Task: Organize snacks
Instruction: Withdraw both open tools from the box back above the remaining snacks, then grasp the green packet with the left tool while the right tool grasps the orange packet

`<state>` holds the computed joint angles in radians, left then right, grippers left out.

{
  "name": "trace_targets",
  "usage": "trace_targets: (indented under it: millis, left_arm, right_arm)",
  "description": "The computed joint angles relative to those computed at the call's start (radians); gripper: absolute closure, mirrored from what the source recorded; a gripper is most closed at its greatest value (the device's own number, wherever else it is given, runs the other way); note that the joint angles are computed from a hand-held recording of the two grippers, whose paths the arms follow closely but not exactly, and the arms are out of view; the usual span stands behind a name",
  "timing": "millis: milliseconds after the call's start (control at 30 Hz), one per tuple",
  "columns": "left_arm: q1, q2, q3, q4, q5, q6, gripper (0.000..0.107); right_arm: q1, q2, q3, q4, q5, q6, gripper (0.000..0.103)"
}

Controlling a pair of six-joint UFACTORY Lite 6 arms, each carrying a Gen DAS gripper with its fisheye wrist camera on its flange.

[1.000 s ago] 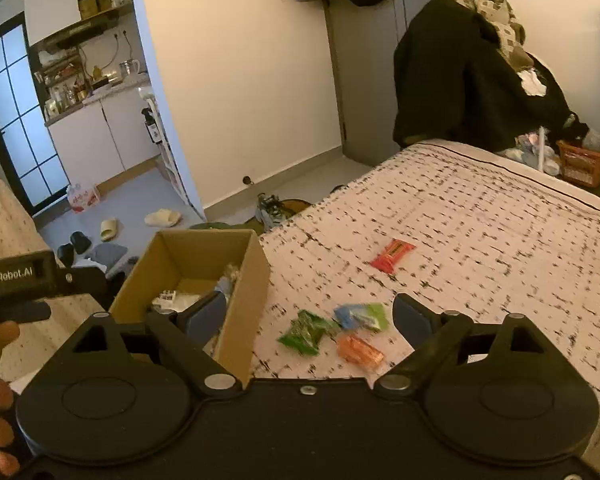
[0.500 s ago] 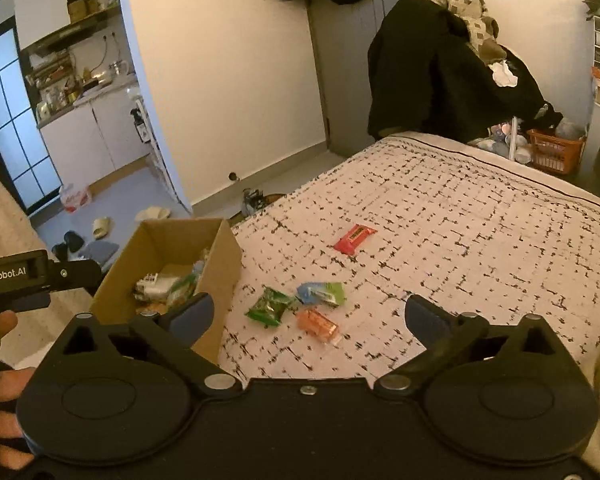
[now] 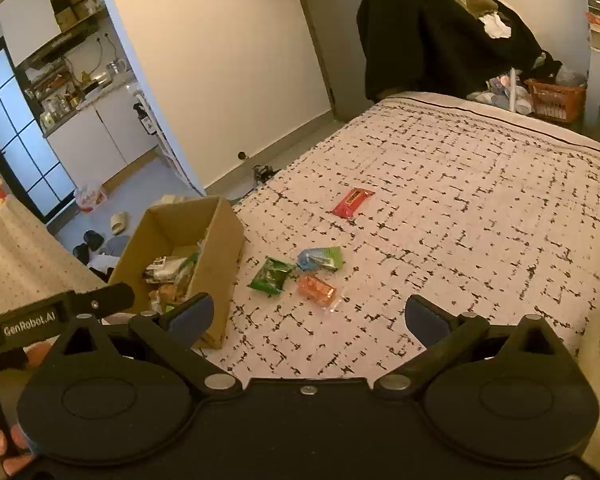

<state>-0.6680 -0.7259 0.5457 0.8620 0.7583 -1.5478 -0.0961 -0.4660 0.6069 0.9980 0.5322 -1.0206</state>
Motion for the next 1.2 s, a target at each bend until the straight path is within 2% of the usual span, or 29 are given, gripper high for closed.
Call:
trace_targets:
  millis: [167,367,500,800,967,1200]
  left_arm:
    - [-0.077,0.064,-0.005,0.045,0.012,-0.101,0.004]
    - [-0.092,0.178,-0.002,0.048,-0.089,-0.161,0.005]
    - [-0.112,0.238,0.004,0.118,-0.101,-0.272,0.007]
    - [-0.100,0.317,0.035,0.253,-0.147,-0.421,0.008]
    - [-0.080,0.369,0.060,0.304,-0.176,-0.465,0.012]
    - [-0.050,0.434,0.075,0.371,-0.225,-0.553,0.032]
  right_arm:
    - [-0.092,0.074,0.034,0.066,0.070,-0.041,0.000]
    - [-0.120,0.098,0.030,0.104,0.046,-0.076,0.000]
    - [-0.092,0.121,0.035,0.096,0.002,-0.082,0.000]
    - [-0.037,0.214,0.111,0.105,-0.022,-0.100,0.002]
    - [-0.002,0.273,0.157,0.090,-0.052,-0.083,0.008]
    - [0.022,0.382,0.229,0.057,-0.067,-0.066,0.020]
